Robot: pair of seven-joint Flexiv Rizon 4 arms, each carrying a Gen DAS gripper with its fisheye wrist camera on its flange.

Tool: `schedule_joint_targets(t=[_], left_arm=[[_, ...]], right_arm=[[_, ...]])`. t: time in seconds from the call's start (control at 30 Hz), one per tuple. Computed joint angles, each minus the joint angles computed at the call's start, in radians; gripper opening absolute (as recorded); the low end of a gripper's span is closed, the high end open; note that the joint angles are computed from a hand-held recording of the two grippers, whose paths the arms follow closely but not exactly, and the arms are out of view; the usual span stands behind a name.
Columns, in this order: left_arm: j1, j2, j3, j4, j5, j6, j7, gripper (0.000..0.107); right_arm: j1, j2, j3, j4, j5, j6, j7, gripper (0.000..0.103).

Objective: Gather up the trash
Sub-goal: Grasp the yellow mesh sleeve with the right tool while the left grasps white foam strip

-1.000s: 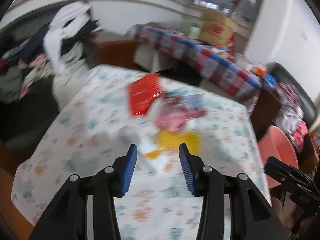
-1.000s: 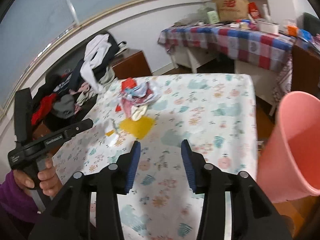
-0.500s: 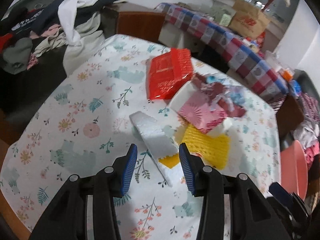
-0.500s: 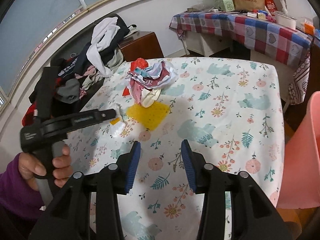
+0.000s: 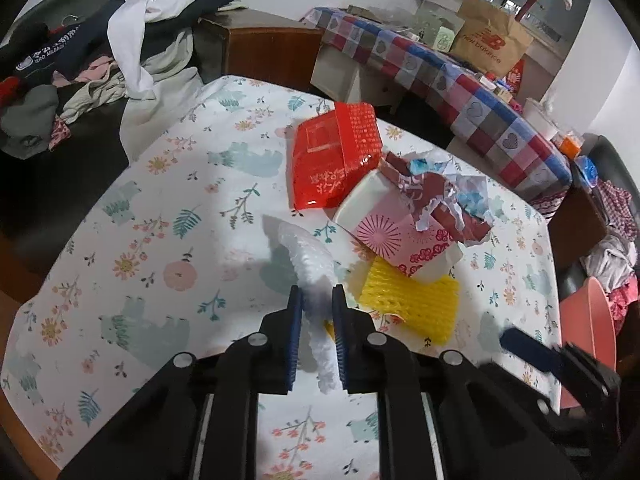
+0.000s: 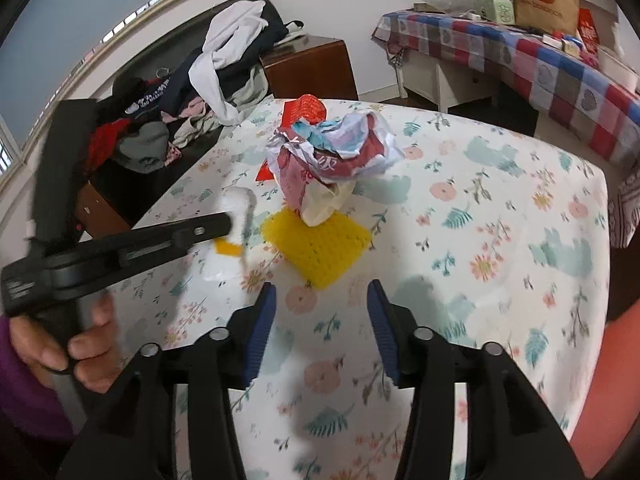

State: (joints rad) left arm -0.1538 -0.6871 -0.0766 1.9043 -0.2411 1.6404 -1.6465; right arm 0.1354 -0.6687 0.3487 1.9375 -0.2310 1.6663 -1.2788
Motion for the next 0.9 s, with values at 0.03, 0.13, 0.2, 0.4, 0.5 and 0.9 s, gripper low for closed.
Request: schedule_joint_targets(t=[0.03,0.13,0.2,0.4,0.5,0.9], left_arm=[[0.018,0.006,-0.016,0.012,0.006,0.013,0.008,0.014],[0.097,0.018,-0.092,0.051,0.020,0.057,0.031,0.014],[0.136,0.024,-0.129,0.071,0.029,0.078,0.039,0.014],[0.216,0.030,-0.202,0.106,0.059,0.107,0.051,0.014],[0.234,0.032,-0.218,0.114,0.070,0.114,0.051,0.014],[0.298,0.057,-0.280,0.159,0.124,0.150,0.044,0.014]], right_arm=[[0.008,-0.009,-0.007,-0.019,-0.007,-0.018,-0.001,0.050],[0.010,-0.035,-0.002,-0.064,-0.008,-0.057,-0.009,0.050],[0.021,-0.049,-0.009,-0.091,-0.003,-0.083,-0.012,0.050],[0.158,-0.068,-0.149,-0.131,-0.006,-0.094,0.009,0.050],[0.250,-0.064,-0.253,-0.111,-0.022,-0.071,0.037,0.049],[0.155,0.010,-0.140,0.008,0.001,0.030,0.040,0.016]])
